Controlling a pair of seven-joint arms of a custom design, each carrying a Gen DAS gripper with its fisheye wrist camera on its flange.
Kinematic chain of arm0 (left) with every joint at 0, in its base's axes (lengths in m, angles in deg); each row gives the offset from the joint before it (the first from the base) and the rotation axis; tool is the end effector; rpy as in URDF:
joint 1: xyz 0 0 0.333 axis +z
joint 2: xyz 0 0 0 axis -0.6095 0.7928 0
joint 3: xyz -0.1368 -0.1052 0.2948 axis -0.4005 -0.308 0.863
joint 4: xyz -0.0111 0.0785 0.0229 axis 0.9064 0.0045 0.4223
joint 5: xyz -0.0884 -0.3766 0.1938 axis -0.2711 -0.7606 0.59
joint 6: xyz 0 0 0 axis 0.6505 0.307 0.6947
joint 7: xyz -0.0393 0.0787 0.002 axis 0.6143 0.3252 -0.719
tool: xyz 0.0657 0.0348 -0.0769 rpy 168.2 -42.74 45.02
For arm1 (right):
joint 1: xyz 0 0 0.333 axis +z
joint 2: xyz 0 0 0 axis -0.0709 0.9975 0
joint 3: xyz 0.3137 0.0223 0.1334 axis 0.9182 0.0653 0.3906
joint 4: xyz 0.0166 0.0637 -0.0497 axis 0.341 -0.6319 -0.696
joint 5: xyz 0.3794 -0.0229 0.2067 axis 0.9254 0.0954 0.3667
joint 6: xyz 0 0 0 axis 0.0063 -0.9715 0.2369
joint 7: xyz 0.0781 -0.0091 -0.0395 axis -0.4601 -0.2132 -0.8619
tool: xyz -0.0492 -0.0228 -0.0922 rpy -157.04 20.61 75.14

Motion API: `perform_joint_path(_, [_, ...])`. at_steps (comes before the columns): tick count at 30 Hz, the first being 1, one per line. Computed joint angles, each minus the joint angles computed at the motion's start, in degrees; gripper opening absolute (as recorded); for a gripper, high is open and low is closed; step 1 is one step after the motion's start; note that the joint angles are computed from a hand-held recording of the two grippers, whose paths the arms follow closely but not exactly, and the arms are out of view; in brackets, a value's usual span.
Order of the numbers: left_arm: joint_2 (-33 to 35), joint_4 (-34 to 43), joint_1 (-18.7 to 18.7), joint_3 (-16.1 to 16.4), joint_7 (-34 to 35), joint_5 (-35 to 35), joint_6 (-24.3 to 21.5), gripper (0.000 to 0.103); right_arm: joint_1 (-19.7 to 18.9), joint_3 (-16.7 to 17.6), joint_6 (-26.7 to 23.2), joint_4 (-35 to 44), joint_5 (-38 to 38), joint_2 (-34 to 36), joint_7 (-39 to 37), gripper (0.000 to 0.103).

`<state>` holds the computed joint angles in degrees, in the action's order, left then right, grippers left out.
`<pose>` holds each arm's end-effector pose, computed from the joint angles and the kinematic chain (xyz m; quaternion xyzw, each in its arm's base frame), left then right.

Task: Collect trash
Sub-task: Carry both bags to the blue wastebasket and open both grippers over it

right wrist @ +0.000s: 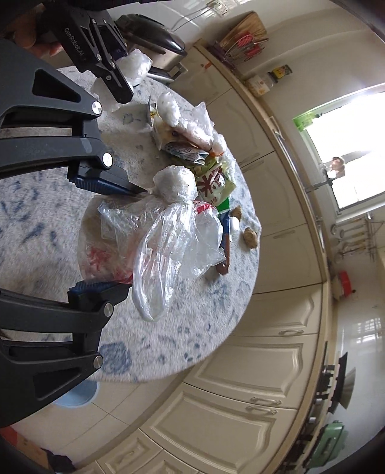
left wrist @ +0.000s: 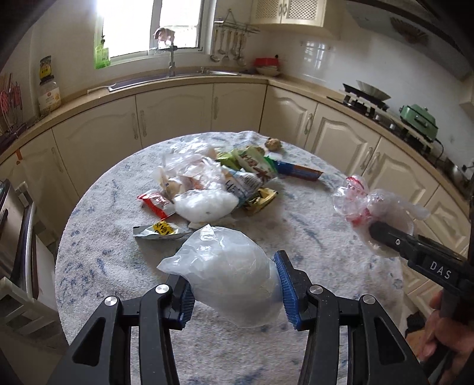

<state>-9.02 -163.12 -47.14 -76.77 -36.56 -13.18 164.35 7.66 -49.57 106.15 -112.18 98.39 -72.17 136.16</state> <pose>0.3510 -0.2428 0.6693 -0.7349 0.5615 -0.2820 0.2553 0.6034 0.1117 0.5840 -0.7353 0.5564 -0.1006 0.3736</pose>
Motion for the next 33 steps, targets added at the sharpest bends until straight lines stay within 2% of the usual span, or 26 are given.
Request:
perform_joint_path(8, [7.6, 7.0, -0.9, -3.9, 0.0, 3.3, 5.0, 0.045, -1.9, -3.5, 2.6, -4.0, 3.3, -5.1, -3.6, 0.047])
perform_joint_path(13, [16.9, 13.4, -2.5, -6.0, 0.5, 7.2, 9.6, 0.045, -5.0, -6.2, 5.0, -6.0, 2.1, -7.0, -2.4, 0.048])
perform_joint_path(19, [31.0, 22.8, -7.9, -5.4, 3.1, 8.9, 13.5, 0.045, -10.3, -8.6, 7.0, -7.7, -3.4, -6.2, 3.2, 0.048])
perform_joint_path(28, [53.1, 40.9, -16.3, -2.2, 14.3, 6.7, 10.7, 0.045, -17.3, -10.5, 4.7, -5.8, -7.0, 1.6, 8.7, 0.048])
perform_joint_path(33, [67.0, 55.7, -20.0, 0.2, 20.5, 2.7, 4.9, 0.046, -20.4, -9.6, 2.0, -2.8, -6.8, 7.5, 10.1, 0.048])
